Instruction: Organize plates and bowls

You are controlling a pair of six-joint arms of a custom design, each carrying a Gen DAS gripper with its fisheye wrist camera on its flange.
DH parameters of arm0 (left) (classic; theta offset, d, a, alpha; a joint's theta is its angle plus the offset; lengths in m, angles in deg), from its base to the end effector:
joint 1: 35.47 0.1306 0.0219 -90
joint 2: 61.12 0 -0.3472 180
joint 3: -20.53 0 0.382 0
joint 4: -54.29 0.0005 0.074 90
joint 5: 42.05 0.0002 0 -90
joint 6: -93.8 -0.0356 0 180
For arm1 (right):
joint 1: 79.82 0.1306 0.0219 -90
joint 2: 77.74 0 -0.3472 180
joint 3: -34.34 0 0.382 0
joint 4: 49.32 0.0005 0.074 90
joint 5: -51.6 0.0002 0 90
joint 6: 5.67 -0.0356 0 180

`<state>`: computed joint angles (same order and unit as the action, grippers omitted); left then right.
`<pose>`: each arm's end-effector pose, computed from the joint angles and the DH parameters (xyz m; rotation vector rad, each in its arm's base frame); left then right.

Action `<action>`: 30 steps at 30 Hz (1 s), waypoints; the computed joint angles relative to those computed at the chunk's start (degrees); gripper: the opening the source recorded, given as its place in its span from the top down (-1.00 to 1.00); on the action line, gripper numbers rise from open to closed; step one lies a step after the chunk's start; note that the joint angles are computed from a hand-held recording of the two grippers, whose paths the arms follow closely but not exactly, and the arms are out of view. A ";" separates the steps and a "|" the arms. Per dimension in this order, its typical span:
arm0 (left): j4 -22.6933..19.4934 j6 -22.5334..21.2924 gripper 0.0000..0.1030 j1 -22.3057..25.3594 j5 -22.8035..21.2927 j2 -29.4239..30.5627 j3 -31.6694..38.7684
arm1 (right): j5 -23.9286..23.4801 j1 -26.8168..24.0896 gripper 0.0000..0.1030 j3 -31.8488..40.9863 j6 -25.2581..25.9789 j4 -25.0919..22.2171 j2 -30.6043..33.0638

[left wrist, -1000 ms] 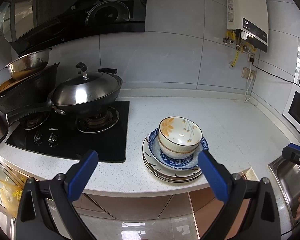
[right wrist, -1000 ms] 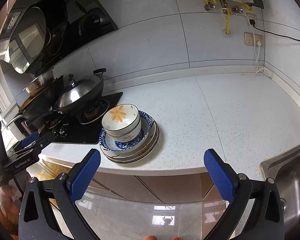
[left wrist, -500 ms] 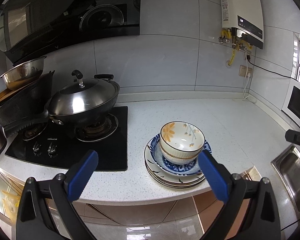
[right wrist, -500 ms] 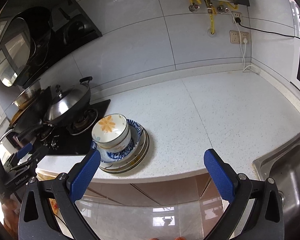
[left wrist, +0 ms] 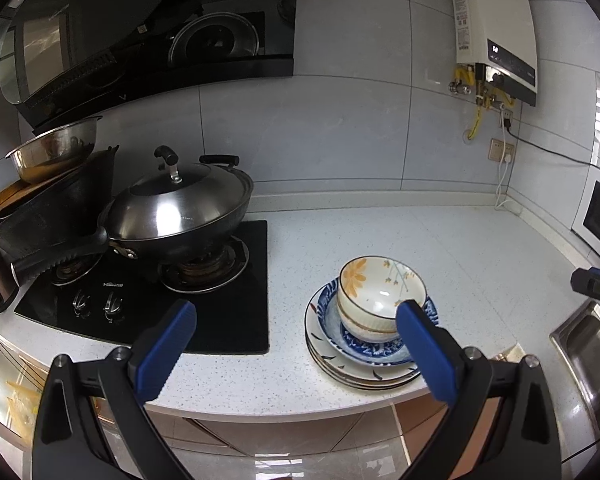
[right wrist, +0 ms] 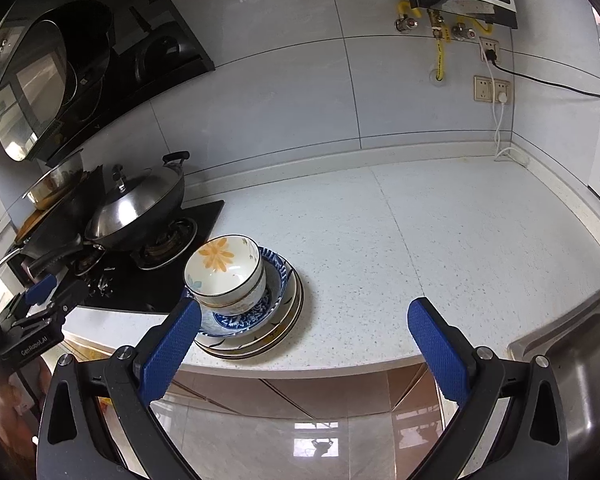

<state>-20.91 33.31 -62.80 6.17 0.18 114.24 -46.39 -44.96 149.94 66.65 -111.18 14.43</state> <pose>0.2339 -0.0948 0.5714 -0.3872 2.0775 0.2662 0.3839 0.2729 0.5614 -0.4228 2.2765 0.6397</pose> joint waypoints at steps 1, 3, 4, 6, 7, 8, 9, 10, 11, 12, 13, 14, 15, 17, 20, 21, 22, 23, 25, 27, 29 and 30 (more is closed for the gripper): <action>0.17 -0.30 -0.97 -0.18 0.08 0.09 0.18 | -0.20 -0.15 -0.98 0.05 0.29 0.13 0.03; 0.29 -0.76 -0.97 -0.71 -0.25 0.48 0.58 | -0.93 -0.52 -0.98 0.27 0.57 0.25 0.20; 0.66 -0.87 -0.97 -0.95 -0.36 0.52 0.60 | -1.19 -0.64 -0.98 0.23 0.72 0.39 0.17; 1.03 -0.64 -0.97 -1.69 -0.65 0.54 0.56 | -1.20 -0.75 -0.98 0.07 1.40 0.61 -0.04; 0.78 -0.31 -0.97 -1.96 -0.69 0.70 0.70 | -1.33 -0.82 -0.98 0.01 1.65 0.61 -0.10; 0.05 0.26 -0.97 -2.22 -0.61 1.00 1.01 | -1.66 -0.89 -0.98 -0.08 1.76 0.65 -0.18; -0.14 0.54 -0.97 -2.35 -0.37 1.13 1.08 | -1.96 -0.93 -0.98 -0.13 1.85 0.64 -0.23; -0.39 1.08 -0.97 -2.46 -0.30 1.22 1.10 | -2.14 -0.94 -0.98 -0.03 2.05 0.53 -0.19; -0.99 1.84 -0.97 -2.53 -0.34 1.43 1.24 | -2.16 -0.90 -0.98 0.09 2.28 0.42 -0.16; -1.73 2.76 -0.97 -2.58 -0.40 1.69 1.40 | -2.14 -0.86 -0.98 0.17 2.57 0.34 -0.15; -2.22 3.46 -0.97 -2.66 -0.59 1.85 1.45 | -2.09 -0.81 -0.98 0.31 2.81 0.22 -0.08; -2.81 4.30 -0.97 -2.82 -0.91 2.00 1.54 | -2.08 -0.73 -0.98 0.49 3.04 0.06 0.00; -3.34 5.00 -0.97 -2.89 -1.24 2.14 1.64 | -2.15 -0.66 -0.98 0.56 3.22 -0.04 0.00; -5.25 6.86 -0.97 -3.20 -2.79 2.66 2.06 | -2.20 -0.49 -0.98 0.68 3.59 -0.26 0.03; -5.80 7.24 -0.97 -3.59 -3.42 2.69 1.94 | -1.89 -0.16 -0.98 0.62 3.97 -0.35 0.00; -5.93 7.37 -0.97 -3.73 -3.53 2.69 1.90 | -2.00 -0.08 -0.98 0.54 3.92 -0.35 -0.06; -5.91 7.39 -0.97 -3.79 -3.49 2.67 1.88 | -2.17 -0.06 -0.98 0.51 3.95 -0.34 -0.05; -5.89 7.45 -0.97 -3.88 -3.45 2.60 1.80 | -2.12 0.01 -0.98 0.53 3.96 -0.41 -0.03; -5.59 7.09 -0.97 -3.61 -2.83 2.42 1.60 | -2.18 0.04 -0.98 0.66 4.15 -0.63 0.06; -6.17 6.76 -0.97 -3.47 -1.86 2.73 1.95 | -2.19 0.06 -0.98 0.58 4.06 -0.73 0.00; -7.16 5.85 -0.97 -3.11 -0.19 3.48 2.65 | -2.19 0.05 -0.98 0.59 3.89 -0.90 0.01; -7.42 5.37 -0.97 -2.97 0.65 3.69 2.83 | -2.15 0.03 -0.98 0.62 3.90 -1.07 0.05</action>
